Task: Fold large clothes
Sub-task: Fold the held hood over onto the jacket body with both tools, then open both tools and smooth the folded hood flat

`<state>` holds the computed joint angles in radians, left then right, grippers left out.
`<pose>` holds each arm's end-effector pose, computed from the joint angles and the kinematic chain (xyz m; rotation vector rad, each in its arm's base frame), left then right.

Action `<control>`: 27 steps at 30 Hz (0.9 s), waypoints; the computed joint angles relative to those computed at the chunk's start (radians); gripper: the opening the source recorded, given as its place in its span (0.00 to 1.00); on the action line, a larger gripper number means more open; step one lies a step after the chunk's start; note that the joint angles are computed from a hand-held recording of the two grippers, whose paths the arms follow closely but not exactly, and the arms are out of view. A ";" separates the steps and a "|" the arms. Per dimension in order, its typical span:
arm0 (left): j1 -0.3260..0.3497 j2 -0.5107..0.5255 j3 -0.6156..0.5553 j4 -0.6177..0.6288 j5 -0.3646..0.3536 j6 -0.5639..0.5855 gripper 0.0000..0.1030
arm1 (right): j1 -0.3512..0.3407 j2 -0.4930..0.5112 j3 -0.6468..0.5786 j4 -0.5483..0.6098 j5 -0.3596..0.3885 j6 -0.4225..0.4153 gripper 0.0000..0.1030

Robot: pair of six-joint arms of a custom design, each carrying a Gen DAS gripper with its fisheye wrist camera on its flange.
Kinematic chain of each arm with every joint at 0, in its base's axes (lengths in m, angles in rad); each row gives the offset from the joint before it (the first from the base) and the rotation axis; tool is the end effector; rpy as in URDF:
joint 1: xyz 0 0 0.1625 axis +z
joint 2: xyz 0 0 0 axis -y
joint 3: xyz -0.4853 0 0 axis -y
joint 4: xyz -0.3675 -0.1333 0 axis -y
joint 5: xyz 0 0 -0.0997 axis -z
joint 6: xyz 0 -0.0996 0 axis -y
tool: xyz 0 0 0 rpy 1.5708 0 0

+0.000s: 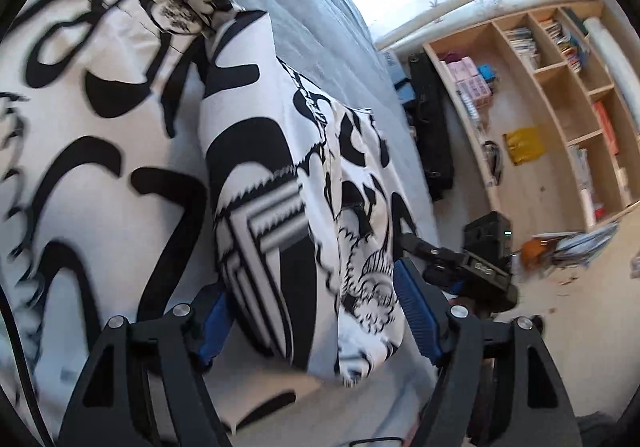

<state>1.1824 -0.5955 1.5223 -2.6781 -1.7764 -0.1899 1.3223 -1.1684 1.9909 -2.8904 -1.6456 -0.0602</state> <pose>-0.1749 -0.7258 0.0628 -0.3131 -2.8722 0.1656 -0.0195 -0.5884 0.3000 -0.3009 -2.8926 0.7126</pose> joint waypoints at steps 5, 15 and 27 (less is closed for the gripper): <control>0.057 0.066 -0.085 -0.012 -0.101 -0.032 0.70 | -0.009 0.029 -0.021 -0.040 0.016 0.012 0.44; 0.033 0.046 -0.054 -0.153 0.164 -0.105 0.15 | 0.030 0.059 -0.015 -0.126 -0.105 -0.092 0.19; 0.053 0.077 -0.090 0.020 -0.045 -0.076 0.62 | 0.002 0.047 -0.023 -0.068 -0.038 -0.079 0.19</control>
<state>1.2357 -0.5190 1.4318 -2.6582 -1.8211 -0.2663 1.3245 -1.1213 1.9677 -2.9580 -1.6832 -0.1395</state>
